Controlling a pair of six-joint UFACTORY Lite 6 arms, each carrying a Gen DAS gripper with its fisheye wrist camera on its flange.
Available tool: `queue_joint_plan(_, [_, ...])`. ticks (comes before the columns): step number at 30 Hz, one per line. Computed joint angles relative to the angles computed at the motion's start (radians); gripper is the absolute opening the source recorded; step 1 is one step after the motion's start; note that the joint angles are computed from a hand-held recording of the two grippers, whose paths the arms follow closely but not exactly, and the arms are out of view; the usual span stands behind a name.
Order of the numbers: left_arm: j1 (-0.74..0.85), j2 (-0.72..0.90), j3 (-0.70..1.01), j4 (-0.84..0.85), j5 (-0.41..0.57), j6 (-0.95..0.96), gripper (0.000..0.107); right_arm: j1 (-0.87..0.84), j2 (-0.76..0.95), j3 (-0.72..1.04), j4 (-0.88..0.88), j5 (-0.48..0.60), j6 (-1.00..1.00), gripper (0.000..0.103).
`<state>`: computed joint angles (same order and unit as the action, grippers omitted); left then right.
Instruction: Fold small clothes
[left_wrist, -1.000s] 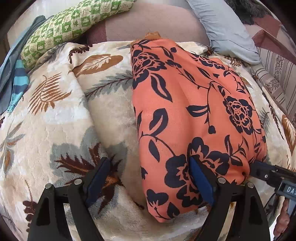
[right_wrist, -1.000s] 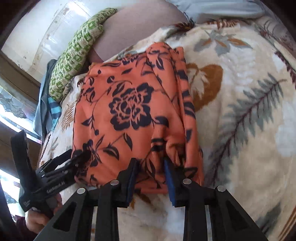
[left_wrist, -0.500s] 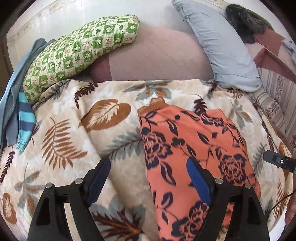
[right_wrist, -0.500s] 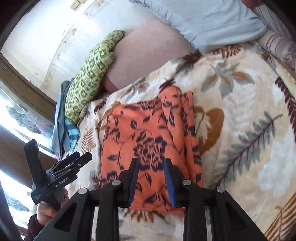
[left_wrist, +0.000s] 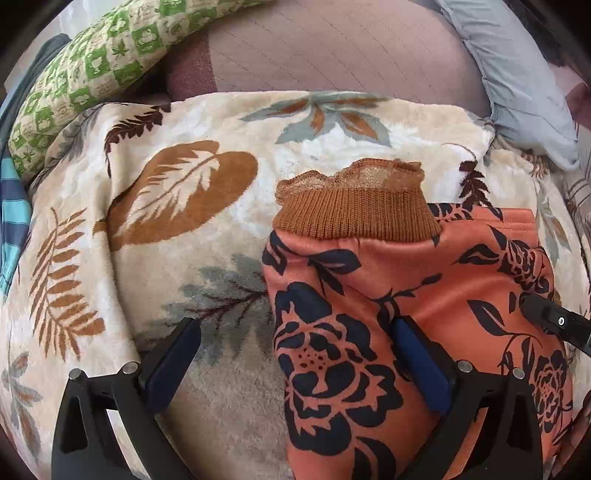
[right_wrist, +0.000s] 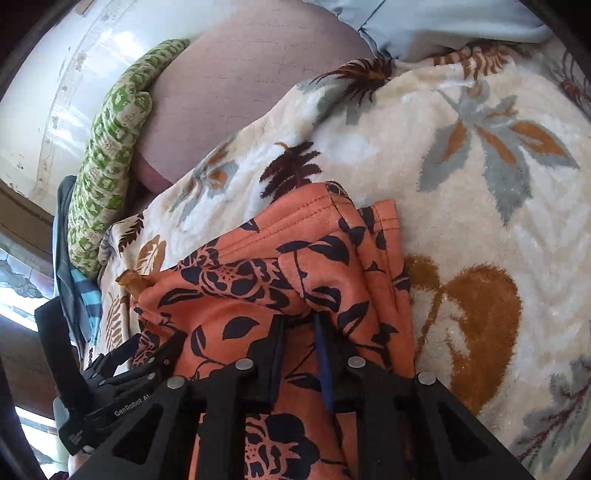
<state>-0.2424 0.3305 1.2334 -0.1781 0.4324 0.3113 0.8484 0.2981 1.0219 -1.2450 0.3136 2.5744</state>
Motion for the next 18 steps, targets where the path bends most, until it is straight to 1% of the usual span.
queue_joint_plan(1, [0.012,-0.057,-0.05,-0.042,-0.011,0.038,0.103,0.014,-0.043,-0.037,-0.039,-0.001,0.054,0.019])
queue_joint_plan(2, [0.034,-0.114,-0.089,-0.091,0.005,0.108,0.103,0.05,-0.099,-0.077,-0.068,0.023,0.128,0.022])
queue_joint_plan(3, [0.057,-0.189,-0.15,-0.173,0.01,0.191,0.102,0.105,-0.161,-0.117,-0.078,0.075,0.184,0.022])
queue_joint_plan(4, [0.083,-0.281,-0.218,-0.271,0.028,0.284,0.102,0.176,-0.206,-0.133,-0.066,0.146,0.198,0.022])
queue_joint_plan(5, [0.107,-0.377,-0.278,-0.331,0.061,0.36,0.102,0.253,-0.238,-0.139,-0.035,0.219,0.177,0.022])
queue_joint_plan(6, [0.119,-0.481,-0.35,-0.349,0.079,0.399,0.102,0.332,-0.253,-0.131,0.013,0.287,0.145,0.022])
queue_joint_plan(7, [0.11,-0.581,-0.429,-0.325,0.07,0.402,0.103,0.395,-0.244,-0.126,0.038,0.323,0.146,0.022])
queue_joint_plan(8, [0.081,-0.644,-0.492,-0.259,0.058,0.373,0.103,0.439,-0.214,-0.113,0.072,0.327,0.143,0.022])
queue_joint_plan(9, [0.043,-0.665,-0.554,-0.155,0.047,0.334,0.103,0.465,-0.174,-0.116,0.074,0.299,0.181,0.022])
queue_joint_plan(10, [0.001,-0.644,-0.601,-0.057,0.029,0.278,0.103,0.494,-0.123,-0.121,0.04,0.289,0.262,0.023])
queue_joint_plan(11, [-0.021,-0.637,-0.638,-0.002,0.011,0.211,0.103,0.53,-0.105,-0.132,0.0,0.32,0.344,0.023])
queue_joint_plan(12, [-0.011,-0.672,-0.642,0.012,0.024,0.144,0.103,0.569,-0.103,-0.133,0.0,0.367,0.385,0.023])
queue_joint_plan(13, [0.013,-0.67,-0.617,-0.017,0.078,0.118,0.103,0.59,-0.113,-0.124,0.032,0.372,0.383,0.023])
queue_joint_plan(14, [0.039,-0.663,-0.571,-0.032,0.164,0.133,0.103,0.601,-0.127,-0.101,0.092,0.371,0.34,0.023])
queue_joint_plan(15, [0.074,-0.695,-0.559,-0.065,0.216,0.182,0.103,0.618,-0.141,-0.068,0.174,0.389,0.261,0.023])
queue_joint_plan(16, [0.091,-0.765,-0.568,-0.073,0.241,0.203,0.103,0.647,-0.142,-0.027,0.231,0.443,0.196,0.023])
queue_joint_plan(17, [0.123,-0.865,-0.591,-0.103,0.266,0.255,0.103,0.689,-0.128,0.039,0.289,0.536,0.118,0.023])
queue_joint_plan(18, [0.156,-0.956,-0.592,-0.118,0.318,0.291,0.103,0.732,-0.103,0.121,0.341,0.641,0.041,0.023])
